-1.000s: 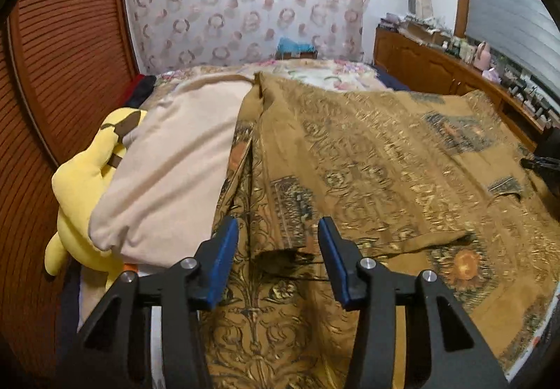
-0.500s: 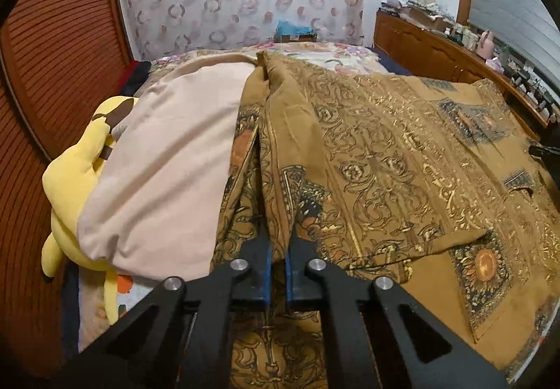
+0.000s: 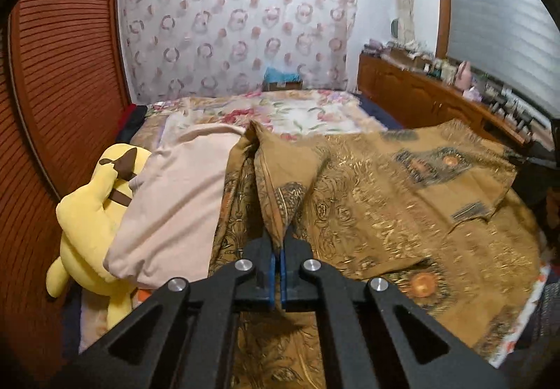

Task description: Fold small clothes

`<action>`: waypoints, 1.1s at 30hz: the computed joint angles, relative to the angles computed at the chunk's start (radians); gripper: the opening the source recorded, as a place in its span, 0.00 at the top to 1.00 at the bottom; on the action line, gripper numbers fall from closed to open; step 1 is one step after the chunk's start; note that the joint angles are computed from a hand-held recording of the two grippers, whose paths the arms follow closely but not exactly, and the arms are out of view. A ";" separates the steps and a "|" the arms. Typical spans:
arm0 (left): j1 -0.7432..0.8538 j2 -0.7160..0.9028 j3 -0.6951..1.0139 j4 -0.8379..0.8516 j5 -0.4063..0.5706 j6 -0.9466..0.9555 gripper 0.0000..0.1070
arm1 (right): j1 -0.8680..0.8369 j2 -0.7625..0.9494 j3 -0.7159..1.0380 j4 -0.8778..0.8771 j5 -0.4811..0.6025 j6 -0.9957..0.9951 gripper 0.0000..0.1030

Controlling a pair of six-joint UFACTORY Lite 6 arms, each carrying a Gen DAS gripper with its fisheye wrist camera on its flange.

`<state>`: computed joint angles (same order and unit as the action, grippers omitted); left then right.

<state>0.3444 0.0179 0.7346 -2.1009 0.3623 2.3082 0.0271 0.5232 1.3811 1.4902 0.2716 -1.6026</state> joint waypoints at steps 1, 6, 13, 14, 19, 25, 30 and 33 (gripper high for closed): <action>0.012 -0.019 -0.014 0.039 0.014 -0.039 1.00 | -0.004 -0.044 -0.040 0.041 0.017 -0.046 0.99; 0.101 -0.092 -0.078 0.180 0.112 -0.168 1.00 | -0.006 -0.220 -0.196 0.149 0.056 -0.177 0.99; 0.136 -0.174 -0.132 0.311 0.212 -0.294 1.00 | -0.031 -0.422 -0.343 0.088 0.111 -0.154 0.99; 0.129 -0.195 -0.141 0.324 0.221 -0.313 1.00 | -0.033 -0.435 -0.350 0.074 0.117 -0.141 0.99; 0.150 -0.327 -0.212 0.403 0.271 -0.412 1.00 | -0.067 -0.536 -0.395 -0.027 0.162 -0.057 0.99; 0.239 -0.406 -0.350 0.400 0.237 -0.364 1.00 | -0.100 -0.632 -0.507 -0.067 0.167 -0.005 0.99; 0.305 -0.223 -0.384 0.211 0.207 -0.117 1.00 | -0.043 -0.534 -0.568 0.046 0.037 -0.135 0.99; 0.328 -0.193 -0.407 0.156 0.213 -0.042 1.00 | -0.032 -0.503 -0.587 0.161 -0.010 -0.255 0.99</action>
